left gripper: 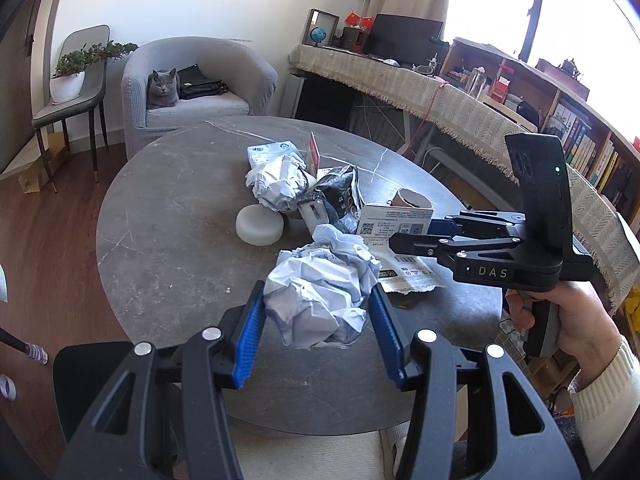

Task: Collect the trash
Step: 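Grasp the white printed card with the right gripper and lift it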

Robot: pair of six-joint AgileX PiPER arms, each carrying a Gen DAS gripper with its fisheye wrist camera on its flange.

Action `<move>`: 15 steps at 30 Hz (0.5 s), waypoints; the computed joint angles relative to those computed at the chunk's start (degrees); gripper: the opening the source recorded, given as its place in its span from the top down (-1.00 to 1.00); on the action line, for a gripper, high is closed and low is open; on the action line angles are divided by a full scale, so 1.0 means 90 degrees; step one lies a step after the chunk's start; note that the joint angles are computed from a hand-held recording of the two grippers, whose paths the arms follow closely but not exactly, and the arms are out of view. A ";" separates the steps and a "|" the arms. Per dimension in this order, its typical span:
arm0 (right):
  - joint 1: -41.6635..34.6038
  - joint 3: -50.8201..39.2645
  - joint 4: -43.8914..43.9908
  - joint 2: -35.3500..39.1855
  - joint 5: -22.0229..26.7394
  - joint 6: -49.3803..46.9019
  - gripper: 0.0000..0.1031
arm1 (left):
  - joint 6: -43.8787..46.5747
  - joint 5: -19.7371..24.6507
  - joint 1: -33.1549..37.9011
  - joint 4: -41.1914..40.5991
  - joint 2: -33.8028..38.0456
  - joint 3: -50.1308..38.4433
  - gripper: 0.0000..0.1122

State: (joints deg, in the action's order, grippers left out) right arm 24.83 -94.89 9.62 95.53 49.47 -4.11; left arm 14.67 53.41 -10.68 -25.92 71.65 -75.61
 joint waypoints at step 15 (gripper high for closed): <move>-0.0402 0.0364 0.2699 -0.0357 -0.0202 -0.1381 0.97 | -0.0219 0.0146 0.0278 0.0133 -0.0333 0.0136 0.04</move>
State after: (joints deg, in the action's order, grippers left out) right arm 21.22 -91.62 33.91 92.32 47.65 -16.54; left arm 12.70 54.73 -8.17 -24.73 68.65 -74.39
